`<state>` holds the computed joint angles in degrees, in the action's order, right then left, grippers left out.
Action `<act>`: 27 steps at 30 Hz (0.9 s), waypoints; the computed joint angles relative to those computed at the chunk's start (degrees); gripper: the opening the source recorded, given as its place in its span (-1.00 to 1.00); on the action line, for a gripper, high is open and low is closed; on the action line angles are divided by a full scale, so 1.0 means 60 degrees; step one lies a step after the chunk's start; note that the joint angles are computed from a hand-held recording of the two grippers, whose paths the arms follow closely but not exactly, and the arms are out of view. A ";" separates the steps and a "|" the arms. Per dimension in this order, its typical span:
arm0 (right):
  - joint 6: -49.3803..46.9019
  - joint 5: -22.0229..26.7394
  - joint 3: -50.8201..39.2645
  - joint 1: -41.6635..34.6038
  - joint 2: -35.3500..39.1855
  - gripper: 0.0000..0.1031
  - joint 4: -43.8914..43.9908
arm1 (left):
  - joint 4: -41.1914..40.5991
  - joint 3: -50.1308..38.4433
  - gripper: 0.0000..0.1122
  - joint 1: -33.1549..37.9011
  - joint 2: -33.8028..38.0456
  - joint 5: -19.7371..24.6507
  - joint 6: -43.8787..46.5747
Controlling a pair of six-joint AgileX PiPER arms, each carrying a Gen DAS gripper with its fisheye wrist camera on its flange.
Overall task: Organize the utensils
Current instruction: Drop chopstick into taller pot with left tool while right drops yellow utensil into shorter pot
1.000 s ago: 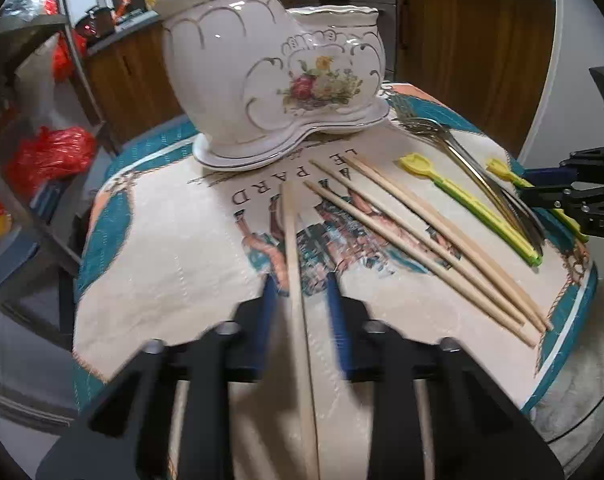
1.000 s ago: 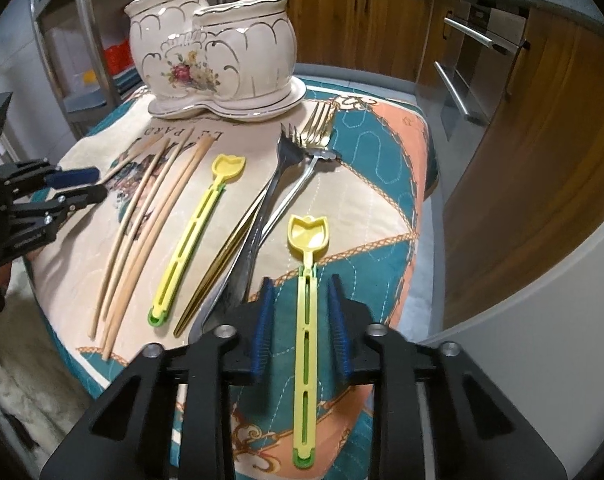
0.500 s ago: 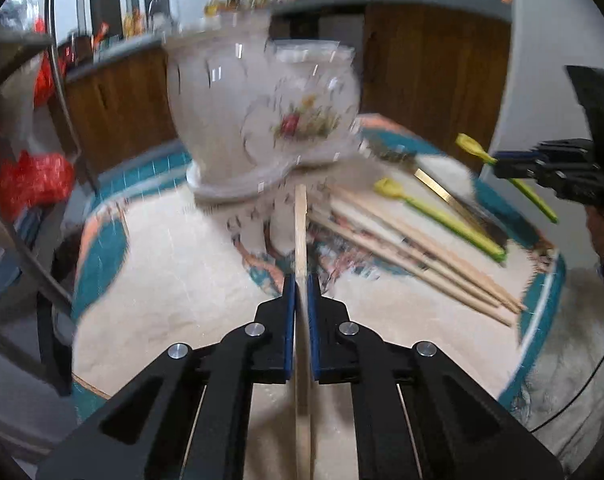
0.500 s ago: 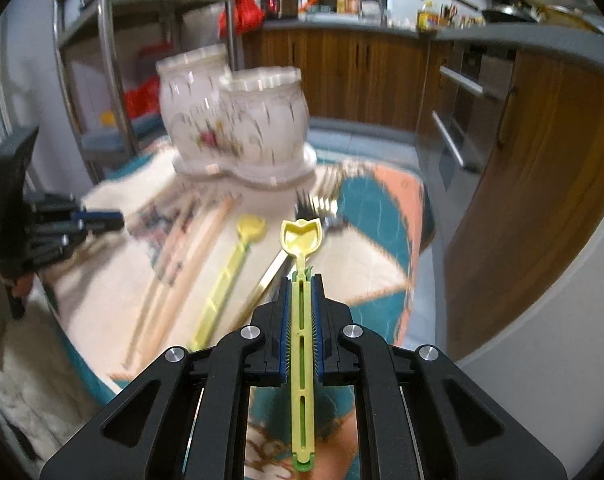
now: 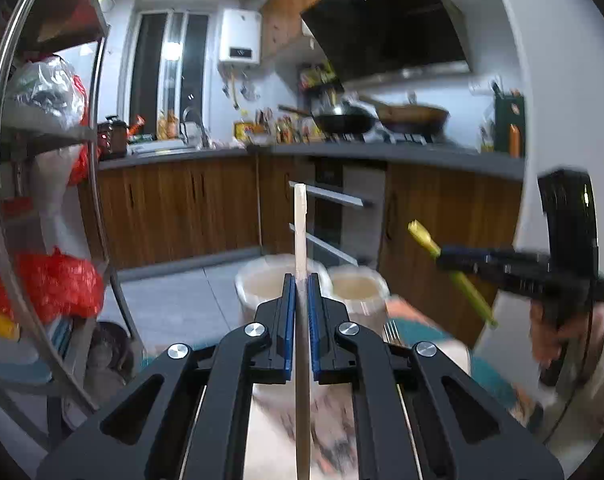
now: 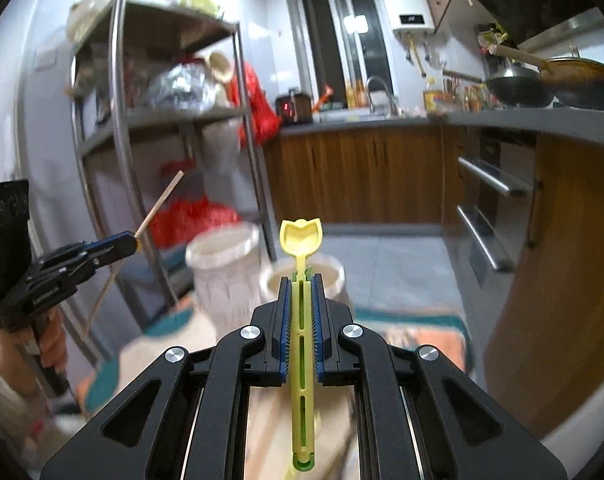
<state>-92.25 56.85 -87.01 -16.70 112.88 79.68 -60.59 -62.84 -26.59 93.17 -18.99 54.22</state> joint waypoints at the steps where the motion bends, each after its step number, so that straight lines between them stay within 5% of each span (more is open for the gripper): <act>1: 0.0366 -0.0003 -0.0398 0.0134 0.0224 -0.80 0.0057 | -0.0210 -0.0311 -0.89 0.0082 0.0143 0.0018 0.0198; 11: 0.1751 -0.0890 -0.2898 0.1113 0.2094 -0.80 0.1396 | -0.1472 -0.4312 -0.89 0.0894 0.2545 0.0956 0.1504; 15: 0.1738 -0.1303 -0.3555 0.1427 0.2641 -0.80 0.1650 | -0.2627 -0.5553 -0.89 0.0946 0.3624 0.0668 0.2622; 27: 0.2340 -0.2250 -0.3520 0.1839 0.2730 -0.79 -0.0176 | -0.0381 -0.4068 -0.89 0.0721 0.3443 -0.0061 0.0348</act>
<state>-78.21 43.35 -108.13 -5.66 129.26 78.63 -62.87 -87.25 -22.26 113.82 -19.36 56.30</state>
